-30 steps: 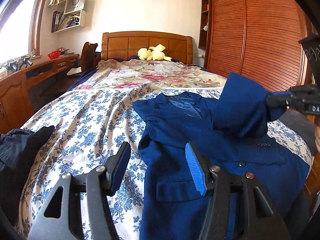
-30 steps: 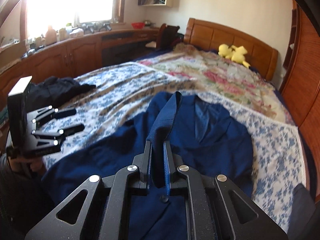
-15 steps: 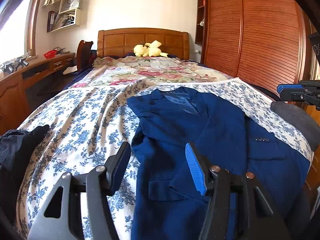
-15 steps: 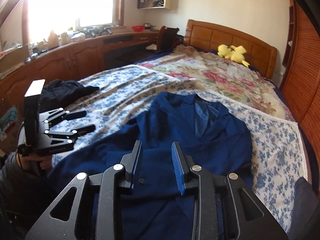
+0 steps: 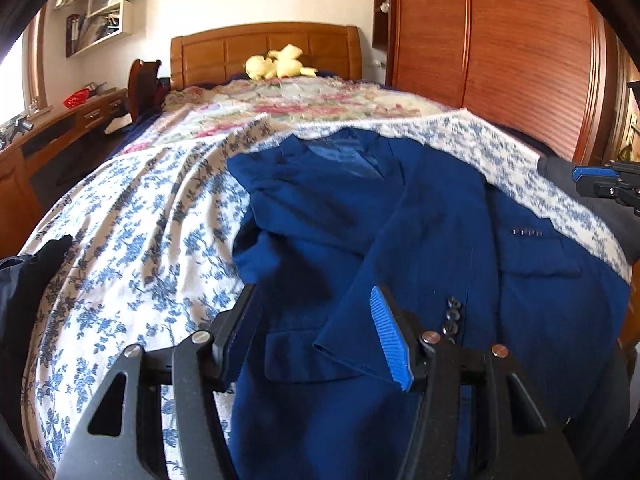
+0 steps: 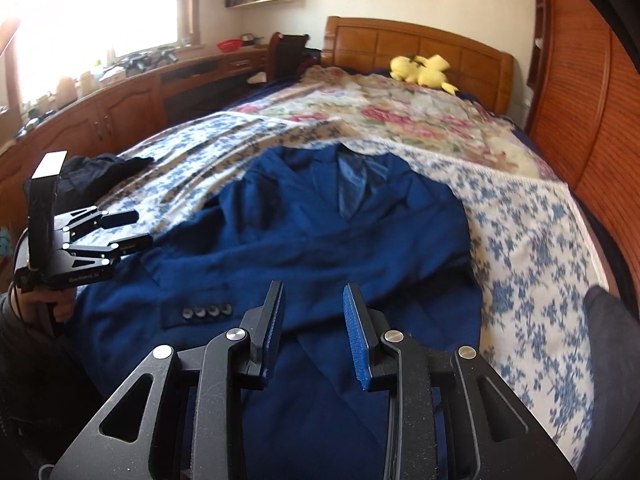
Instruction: Fold large clothes
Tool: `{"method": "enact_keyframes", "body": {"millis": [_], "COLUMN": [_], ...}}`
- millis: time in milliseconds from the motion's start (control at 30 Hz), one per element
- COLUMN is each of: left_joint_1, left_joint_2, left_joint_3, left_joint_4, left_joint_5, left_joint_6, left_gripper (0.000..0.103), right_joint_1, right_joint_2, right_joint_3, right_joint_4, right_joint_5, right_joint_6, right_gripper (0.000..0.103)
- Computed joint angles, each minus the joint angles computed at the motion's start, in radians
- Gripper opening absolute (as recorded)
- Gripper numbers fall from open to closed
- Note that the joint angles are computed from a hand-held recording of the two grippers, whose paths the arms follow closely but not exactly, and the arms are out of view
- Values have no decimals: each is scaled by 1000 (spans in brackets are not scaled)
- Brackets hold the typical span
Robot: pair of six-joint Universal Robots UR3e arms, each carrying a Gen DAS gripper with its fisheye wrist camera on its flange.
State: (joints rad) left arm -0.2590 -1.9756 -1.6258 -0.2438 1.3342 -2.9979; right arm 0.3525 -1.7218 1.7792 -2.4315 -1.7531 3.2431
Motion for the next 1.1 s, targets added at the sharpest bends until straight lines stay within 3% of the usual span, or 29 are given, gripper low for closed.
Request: {"method": "enact_keyframes", "body": {"millis": [67, 200, 267, 367, 567, 667, 700, 767, 800, 833, 1100], "left_joint_1": [-5, -2, -1, -6, -4, 4, 3, 1, 2, 3, 13], "left_joint_2": [-15, -47, -57, -75, -106, -107, -108, -106, -103, -99, -60], "left_joint_3": [18, 45, 52, 71, 117, 124, 125, 123, 119, 113, 85], "left_joint_4": [-29, -82, -99, -121, -196, -218, -219, -219, -215, -210, -101], "left_joint_5": [-6, -61, -79, -73, -68, -94, -90, -85, -89, -95, -65], "left_joint_6": [10, 40, 54, 58, 56, 62, 61, 63, 69, 78, 61], "left_gripper": [56, 55, 46, 41, 40, 31, 23, 16, 6, 4, 1], "right_joint_1": [-17, -60, -68, -84, -112, -124, -131, -134, -135, -145, -189], "right_joint_2": [-20, -54, -58, -68, -95, -106, -111, -111, -110, -115, -143], "right_joint_3": [45, 132, 164, 209, 284, 320, 335, 356, 371, 389, 479], "right_joint_4": [-15, -47, -62, -82, -106, -118, -122, -131, -138, -146, -162], "right_joint_5": [3, 32, 28, 35, 58, 62, 64, 59, 52, 60, 73], "right_joint_6": [2, 1, -3, 0, -1, -4, -7, -13, -16, -22, -37], "right_gripper": [30, 54, 54, 55, 55, 56, 56, 56, 56, 56, 56]}}
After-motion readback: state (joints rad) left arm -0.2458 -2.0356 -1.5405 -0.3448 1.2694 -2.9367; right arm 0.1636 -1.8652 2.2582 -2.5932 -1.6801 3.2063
